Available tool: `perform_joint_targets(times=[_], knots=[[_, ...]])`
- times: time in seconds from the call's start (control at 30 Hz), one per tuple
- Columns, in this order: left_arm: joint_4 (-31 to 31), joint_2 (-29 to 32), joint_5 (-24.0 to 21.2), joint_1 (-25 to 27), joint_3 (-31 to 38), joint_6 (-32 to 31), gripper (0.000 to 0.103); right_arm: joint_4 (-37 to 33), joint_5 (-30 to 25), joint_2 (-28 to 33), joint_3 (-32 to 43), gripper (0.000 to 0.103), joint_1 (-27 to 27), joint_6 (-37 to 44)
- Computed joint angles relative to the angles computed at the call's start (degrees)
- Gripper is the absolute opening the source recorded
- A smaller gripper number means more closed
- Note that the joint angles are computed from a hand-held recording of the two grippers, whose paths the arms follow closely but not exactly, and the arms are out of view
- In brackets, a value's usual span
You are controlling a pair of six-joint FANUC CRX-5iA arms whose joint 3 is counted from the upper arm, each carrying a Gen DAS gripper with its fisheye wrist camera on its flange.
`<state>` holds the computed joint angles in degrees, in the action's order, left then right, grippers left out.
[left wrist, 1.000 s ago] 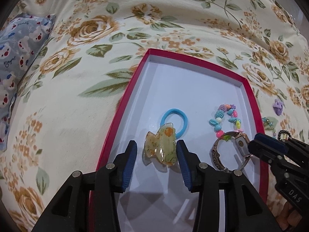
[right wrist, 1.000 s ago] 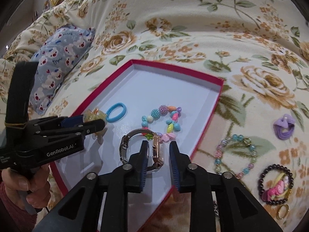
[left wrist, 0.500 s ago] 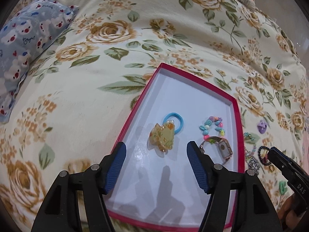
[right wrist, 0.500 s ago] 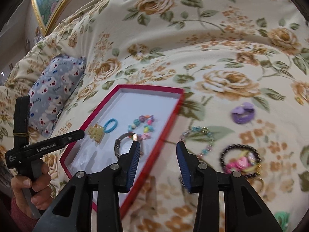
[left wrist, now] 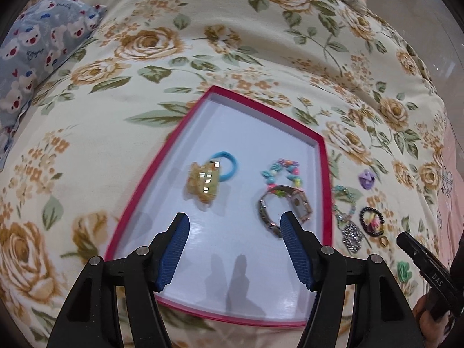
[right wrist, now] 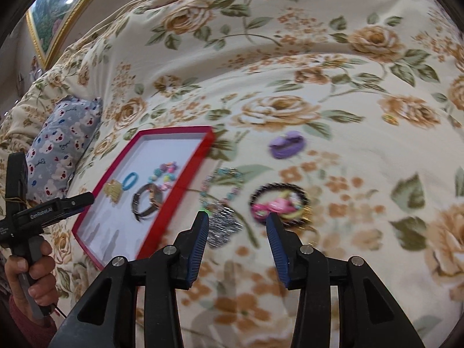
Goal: Organize jewelry
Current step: 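Move both open tools back over the remaining jewelry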
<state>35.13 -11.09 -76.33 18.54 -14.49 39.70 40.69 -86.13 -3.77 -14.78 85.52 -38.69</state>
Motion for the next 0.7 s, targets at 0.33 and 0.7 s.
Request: perform_joint_targets(times=[0.33,0.7], knots=[[-0.63,-1.56,-1.02,-3.09,-0.09,-1.28,0.065,-1.65,-6.06,-2.70,-2.38,0.043,4.78,-7.55],[-1.67,-2.75,0.51,-8.24,0.03,-1.50,0.065,-1.56,-6.70,-3.93,-3.50,0.043,5.14,-7.96]])
